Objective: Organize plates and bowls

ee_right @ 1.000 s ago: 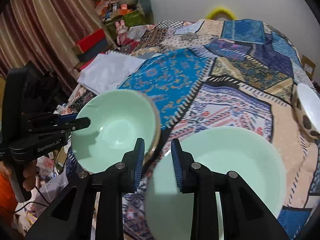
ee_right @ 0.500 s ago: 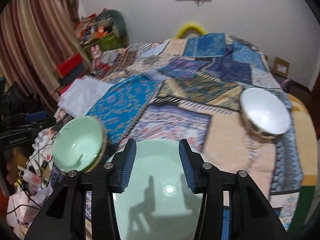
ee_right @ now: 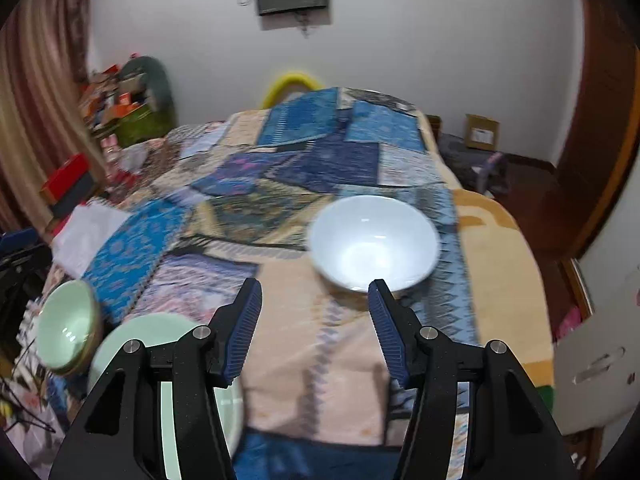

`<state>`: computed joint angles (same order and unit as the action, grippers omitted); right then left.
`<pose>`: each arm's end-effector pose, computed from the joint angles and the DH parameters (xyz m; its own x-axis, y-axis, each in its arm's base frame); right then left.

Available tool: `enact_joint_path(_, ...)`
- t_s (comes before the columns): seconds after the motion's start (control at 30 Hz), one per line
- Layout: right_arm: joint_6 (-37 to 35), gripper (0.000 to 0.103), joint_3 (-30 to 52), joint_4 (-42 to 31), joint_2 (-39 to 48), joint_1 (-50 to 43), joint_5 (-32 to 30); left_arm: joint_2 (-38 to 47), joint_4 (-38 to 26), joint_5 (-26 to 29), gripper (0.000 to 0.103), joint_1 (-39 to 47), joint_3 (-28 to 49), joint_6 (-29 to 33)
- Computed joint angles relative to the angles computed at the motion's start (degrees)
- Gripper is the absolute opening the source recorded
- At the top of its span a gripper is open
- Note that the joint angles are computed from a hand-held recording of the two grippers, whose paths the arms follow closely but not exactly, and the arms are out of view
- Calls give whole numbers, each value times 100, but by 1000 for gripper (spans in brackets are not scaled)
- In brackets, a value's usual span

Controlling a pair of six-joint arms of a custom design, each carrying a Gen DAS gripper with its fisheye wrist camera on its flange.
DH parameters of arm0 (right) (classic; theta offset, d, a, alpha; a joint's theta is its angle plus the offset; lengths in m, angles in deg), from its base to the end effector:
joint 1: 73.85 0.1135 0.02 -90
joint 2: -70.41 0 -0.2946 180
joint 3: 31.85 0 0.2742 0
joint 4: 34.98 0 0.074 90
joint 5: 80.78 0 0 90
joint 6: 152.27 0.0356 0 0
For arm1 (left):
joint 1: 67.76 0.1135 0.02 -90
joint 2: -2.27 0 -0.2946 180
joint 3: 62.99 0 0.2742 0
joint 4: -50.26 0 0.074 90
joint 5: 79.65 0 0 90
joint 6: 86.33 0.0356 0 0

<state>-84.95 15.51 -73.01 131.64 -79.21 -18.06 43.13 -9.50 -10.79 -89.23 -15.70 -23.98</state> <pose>0.2102 -0.0033 0.2229 -0.6464 -0.2836 -0.7084 -0.4853 0.8692 0.0949 0.1291 -0.0370 0.2510 -0.7266 -0.1793 -0.6632 -0.2215 0.9749 -0.0209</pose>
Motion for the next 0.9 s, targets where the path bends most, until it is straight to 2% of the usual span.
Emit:
enact_joint_path(0.17,34,52,257,588,942,-318,87,1170,1029,267,89,-29,137,155)
enact_joint_path(0.37,225,51,693,1125,2231,-476,158,2384,1936,464,89,-1,302,429)
enact_joint_path(0.5,314,40,1023,1284,2946,-395,242,3057,2368,659,89,105,415,580)
enact_joint_path(0.67,322,32,1455,1288,3631,-243,451,3696,2807,887,89,263,510,732)
enact_joint_path(0.77,241,28,1611,1285,3876,-156,574,3896,2971,888,89,284,537,792)
enact_joint_path(0.83,136,19,1716,1196,4021,-100,562,4007,3078,911,89,304,549,827)
enact_joint_path(0.9,64,17,1759,1175,4095,-20,584,4075,3145,962,89,354,570,850)
